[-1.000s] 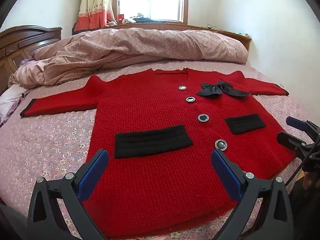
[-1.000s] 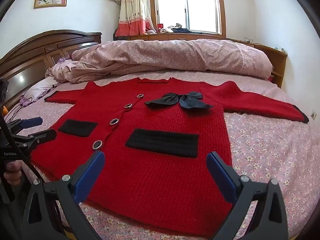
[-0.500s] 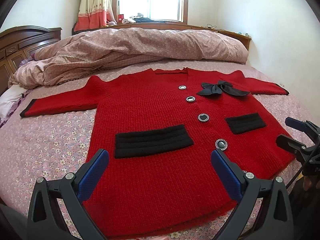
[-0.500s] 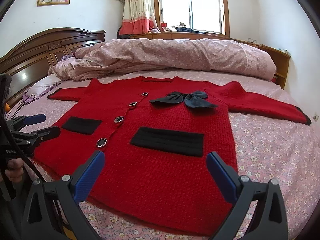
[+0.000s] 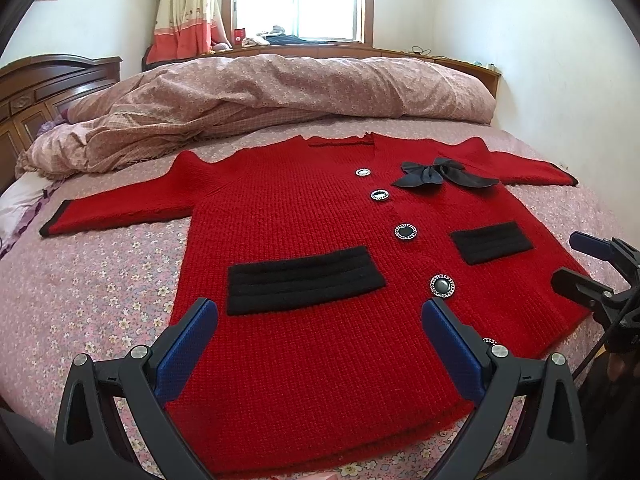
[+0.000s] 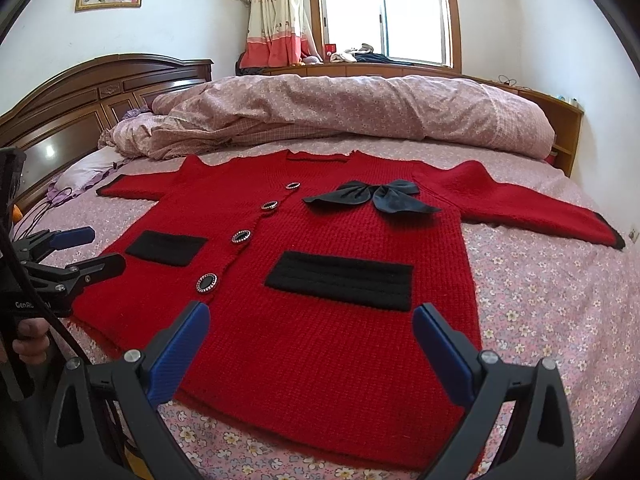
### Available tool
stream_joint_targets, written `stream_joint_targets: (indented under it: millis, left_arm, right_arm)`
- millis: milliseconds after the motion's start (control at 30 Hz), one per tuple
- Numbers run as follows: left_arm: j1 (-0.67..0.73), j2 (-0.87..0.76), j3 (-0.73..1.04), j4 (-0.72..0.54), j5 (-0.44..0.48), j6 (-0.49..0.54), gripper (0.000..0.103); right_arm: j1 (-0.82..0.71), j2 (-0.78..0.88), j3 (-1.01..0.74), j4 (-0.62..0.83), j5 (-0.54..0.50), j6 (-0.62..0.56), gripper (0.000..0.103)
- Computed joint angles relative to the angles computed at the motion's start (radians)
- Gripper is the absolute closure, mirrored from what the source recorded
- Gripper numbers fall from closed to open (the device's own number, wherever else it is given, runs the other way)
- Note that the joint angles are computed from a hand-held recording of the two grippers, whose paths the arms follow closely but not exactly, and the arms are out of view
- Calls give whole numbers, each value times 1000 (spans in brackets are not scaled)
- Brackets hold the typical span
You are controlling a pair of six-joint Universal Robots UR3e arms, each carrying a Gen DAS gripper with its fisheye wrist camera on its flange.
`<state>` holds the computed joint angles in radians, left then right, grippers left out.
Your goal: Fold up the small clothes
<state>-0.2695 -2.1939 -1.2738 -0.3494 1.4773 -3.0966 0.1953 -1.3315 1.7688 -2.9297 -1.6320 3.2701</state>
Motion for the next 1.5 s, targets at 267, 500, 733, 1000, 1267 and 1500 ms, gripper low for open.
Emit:
stream_joint_targets:
  millis: [267, 500, 733, 1000, 1267, 1500]
  left_arm:
    - [-4, -3, 5, -3, 4, 5, 4]
    - [-8, -5, 10, -12, 7, 15, 4]
    - [-6, -6, 11, -17, 4, 14, 4]
    - [-8, -4, 7, -13, 0, 20, 4]
    - [-11, -5, 10, -16, 2, 16, 4]
    - [-11, -3, 5, -13, 1, 17, 4]
  right_arm:
    - [0, 1, 2, -4, 7, 2, 0]
    - [0, 2, 3, -3, 10, 3, 0]
    - [-13, -5, 8, 2, 38, 3, 0]
    - [-16, -3, 2, 13, 42, 9, 0]
    - [-21, -7, 3, 19, 43, 19, 0]
    - [-21, -7, 3, 19, 45, 19, 0]
